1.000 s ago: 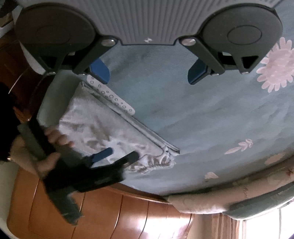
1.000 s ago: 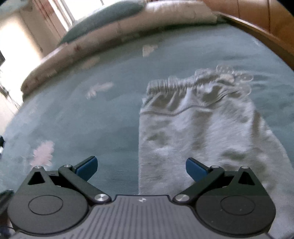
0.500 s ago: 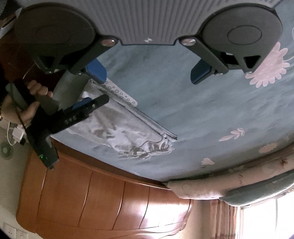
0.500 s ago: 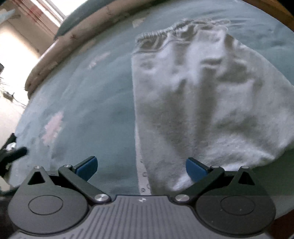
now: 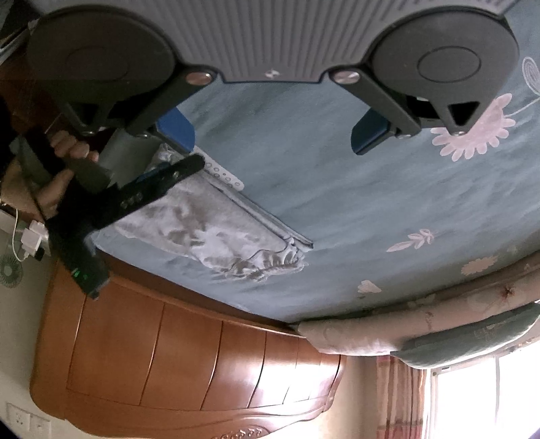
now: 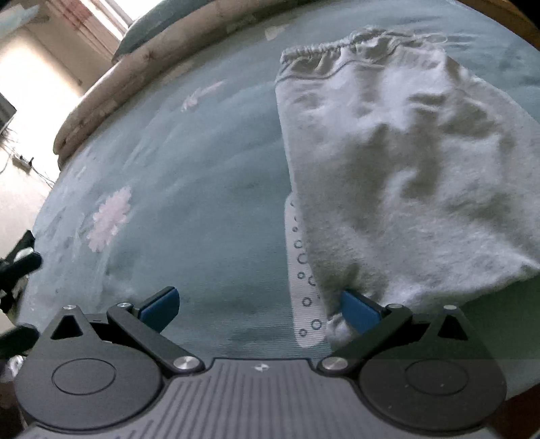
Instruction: Fold clothes
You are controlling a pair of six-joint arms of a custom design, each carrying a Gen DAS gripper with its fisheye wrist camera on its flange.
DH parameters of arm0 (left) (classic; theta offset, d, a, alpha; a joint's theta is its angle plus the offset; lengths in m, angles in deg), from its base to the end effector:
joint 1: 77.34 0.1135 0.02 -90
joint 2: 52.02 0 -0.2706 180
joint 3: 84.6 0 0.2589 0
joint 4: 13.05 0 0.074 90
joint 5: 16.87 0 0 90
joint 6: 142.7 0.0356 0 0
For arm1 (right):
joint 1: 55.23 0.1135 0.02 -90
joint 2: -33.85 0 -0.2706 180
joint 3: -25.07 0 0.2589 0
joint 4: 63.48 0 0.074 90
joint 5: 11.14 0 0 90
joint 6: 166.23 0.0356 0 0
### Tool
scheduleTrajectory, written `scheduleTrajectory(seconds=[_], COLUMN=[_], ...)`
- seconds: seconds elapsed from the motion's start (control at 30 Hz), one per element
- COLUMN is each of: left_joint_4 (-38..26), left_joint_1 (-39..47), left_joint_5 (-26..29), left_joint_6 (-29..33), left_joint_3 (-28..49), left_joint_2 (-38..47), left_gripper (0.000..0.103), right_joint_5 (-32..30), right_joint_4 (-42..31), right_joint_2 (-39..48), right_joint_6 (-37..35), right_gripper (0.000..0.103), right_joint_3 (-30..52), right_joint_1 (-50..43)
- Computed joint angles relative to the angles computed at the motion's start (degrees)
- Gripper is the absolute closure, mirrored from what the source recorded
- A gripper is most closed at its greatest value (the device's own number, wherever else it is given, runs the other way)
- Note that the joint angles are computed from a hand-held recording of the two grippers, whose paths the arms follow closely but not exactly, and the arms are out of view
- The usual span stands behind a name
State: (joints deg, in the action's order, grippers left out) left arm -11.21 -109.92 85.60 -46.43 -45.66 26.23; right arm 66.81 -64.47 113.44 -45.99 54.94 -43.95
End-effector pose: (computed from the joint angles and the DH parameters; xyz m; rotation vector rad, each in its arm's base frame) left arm 0.2078 -0.1419 0.1482 0.8622 2.0804 -0.4918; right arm 0.2019 0.0479 0.0979 0.3207 2.4956 0.5663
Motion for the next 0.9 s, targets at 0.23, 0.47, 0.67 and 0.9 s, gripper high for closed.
scheduleTrajectory(seconds=[0.23,0.47,0.67,0.9], left_joint_4=[3.15,5.13,5.27,5.2], left_joint_1=[0.27,-1.11,-1.68,-1.77], left_joint_5=[-1.11,-4.86,-5.56,-3.99], left_joint_6=[-1.01,-1.41,-1.69,-2.11], left_joint_3=[-0.46,0.44,1.81,2.06], left_joint_2=[1.41,4.79,6.64,7.43], left_gripper=[0.002,0.001,0.001,0.001], right_joint_5=[3.22,-9.06,-6.01,-8.26], right_joint_4=[-10.9,-3.72,-5.12,-3.58], right_joint_2=[-18.21,-0.03,-5.78,-3.7], right_joint_6=[-8.43,-16.06,-14.55,-12.84], right_gripper=[0.0,0.0,0.0,0.0], right_joint_3=[-1.71,-0.27,-2.69,-3.94], right_joint_1=[-13.68,-40.08,-36.13,-23.4])
